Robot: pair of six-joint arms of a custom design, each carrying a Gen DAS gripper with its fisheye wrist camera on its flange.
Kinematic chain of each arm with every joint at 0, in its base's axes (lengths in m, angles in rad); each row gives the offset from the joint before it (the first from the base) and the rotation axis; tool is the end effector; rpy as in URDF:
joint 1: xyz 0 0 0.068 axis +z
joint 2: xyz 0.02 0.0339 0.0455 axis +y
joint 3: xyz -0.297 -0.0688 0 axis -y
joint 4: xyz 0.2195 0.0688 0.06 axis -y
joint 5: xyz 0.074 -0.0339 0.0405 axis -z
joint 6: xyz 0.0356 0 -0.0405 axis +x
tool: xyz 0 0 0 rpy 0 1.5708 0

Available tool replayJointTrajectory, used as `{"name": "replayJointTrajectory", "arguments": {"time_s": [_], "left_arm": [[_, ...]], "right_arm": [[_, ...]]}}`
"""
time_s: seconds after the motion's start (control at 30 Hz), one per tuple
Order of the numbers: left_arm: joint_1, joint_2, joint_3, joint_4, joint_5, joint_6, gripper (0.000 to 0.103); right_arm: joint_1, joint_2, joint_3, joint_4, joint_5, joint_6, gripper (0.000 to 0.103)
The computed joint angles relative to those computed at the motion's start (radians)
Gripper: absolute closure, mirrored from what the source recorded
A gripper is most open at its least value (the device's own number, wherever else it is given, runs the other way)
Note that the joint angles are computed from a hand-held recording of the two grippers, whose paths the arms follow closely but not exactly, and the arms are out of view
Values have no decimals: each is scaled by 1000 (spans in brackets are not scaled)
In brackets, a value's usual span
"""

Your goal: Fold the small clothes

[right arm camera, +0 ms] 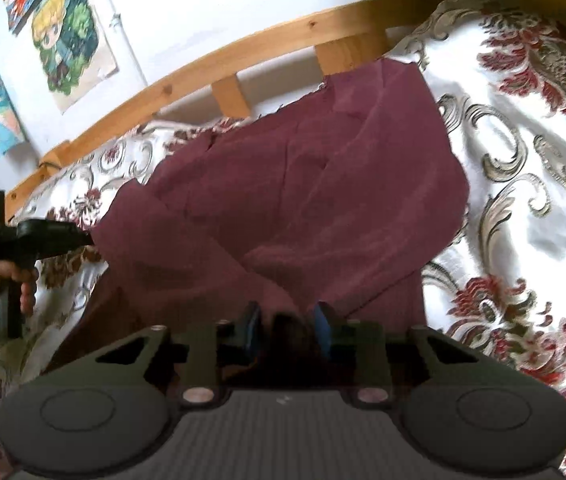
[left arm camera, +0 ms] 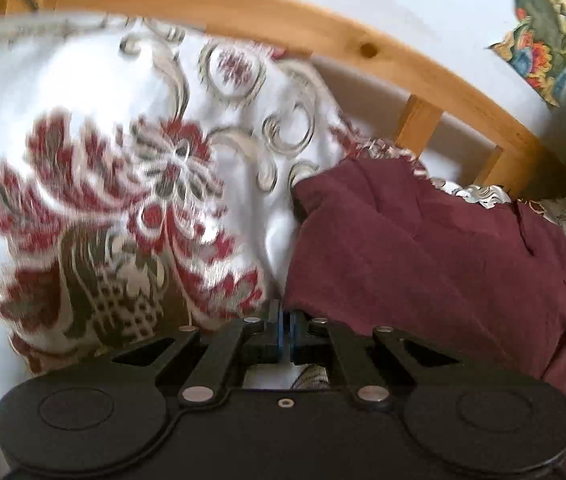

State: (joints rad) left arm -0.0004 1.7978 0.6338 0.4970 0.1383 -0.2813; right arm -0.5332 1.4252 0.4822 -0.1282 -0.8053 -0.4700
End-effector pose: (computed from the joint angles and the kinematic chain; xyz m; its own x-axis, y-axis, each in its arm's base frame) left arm 0.3146 -0.0050 0.1574 -0.6245 -0.2747 -0.7311 -0.0673 0.9515 -0.3000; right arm 0.1867 -0.0804 0.1783 -0.6987 0.0480 -0.7138 -0.2936 0.8906 0.3473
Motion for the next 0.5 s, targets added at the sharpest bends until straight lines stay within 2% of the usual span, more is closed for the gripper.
{"name": "replayJointTrajectory", "arguments": {"time_s": [0.07,0.1,0.13,0.17,0.23,0.37,0.43,0.5], "left_arm": [[-14,-4,14,-41,-16,18,93],[-16,-10,12,-47,-15,22,86],[-16,-17,2,-40,-11,20,75],[-15,-27,-15,-24,-8,14,68],[-18,-61,-76,37,-37,2,46],[-21,-129,-188,188,-63,14,36],[-48,-144,-210,277,-99,46,20],[-80,-132,-162,270,-134,83,17]], "right_arm": [[6,3,2,-3,11,1,69],[6,2,3,-3,13,3,68],[5,-1,3,-2,14,7,68],[3,-3,0,0,12,9,65],[7,-9,-4,12,16,23,62],[-2,-8,-15,28,21,23,49],[-6,-9,-21,42,21,25,44],[-12,-6,-25,57,17,37,38]]}}
